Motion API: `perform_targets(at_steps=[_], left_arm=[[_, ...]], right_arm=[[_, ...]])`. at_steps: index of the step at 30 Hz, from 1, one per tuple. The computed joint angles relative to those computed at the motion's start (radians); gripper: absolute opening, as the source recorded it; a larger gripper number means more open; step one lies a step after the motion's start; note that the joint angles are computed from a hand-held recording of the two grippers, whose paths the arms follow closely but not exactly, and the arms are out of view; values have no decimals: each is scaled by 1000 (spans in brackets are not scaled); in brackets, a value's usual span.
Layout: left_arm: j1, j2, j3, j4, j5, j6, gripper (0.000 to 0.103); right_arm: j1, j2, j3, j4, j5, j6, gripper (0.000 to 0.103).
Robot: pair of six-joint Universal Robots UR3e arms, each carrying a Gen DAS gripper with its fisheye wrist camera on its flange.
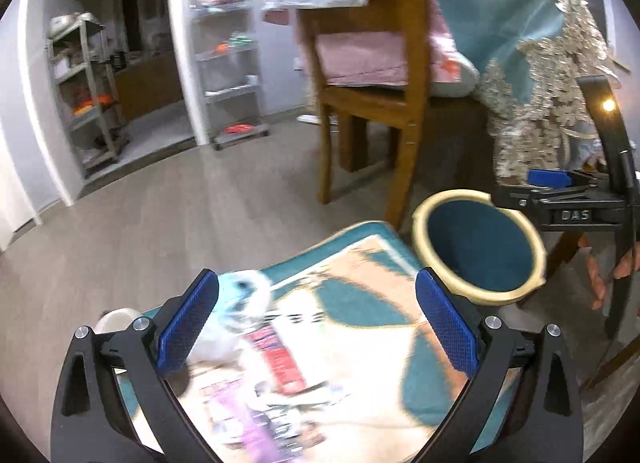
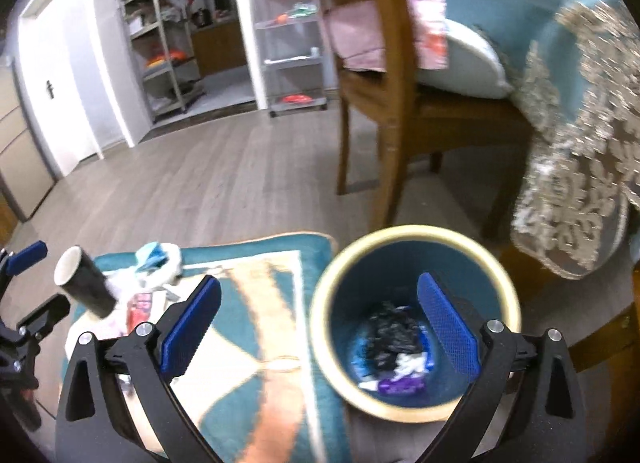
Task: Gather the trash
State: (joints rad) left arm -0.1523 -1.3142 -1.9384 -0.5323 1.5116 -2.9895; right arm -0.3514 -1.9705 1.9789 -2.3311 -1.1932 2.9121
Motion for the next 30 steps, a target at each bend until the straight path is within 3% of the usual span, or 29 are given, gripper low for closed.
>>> perform_targets(at_steps=[7,14,23,30], left_arm=[[280,231,-159,-90,-133,123,97],[420,318,-285,-134,-156,263,97],[424,272,-414,-119,-123,315,97],[490,245,-440,-181,-185,314,96]], right_arm=[[271,146,-37,-133,-122,107,98],[449,337,-123,-201,-211,198,98],[581,551,-250,-197,-299,275,98],[591,627,-284,-172,-218,302,96]])
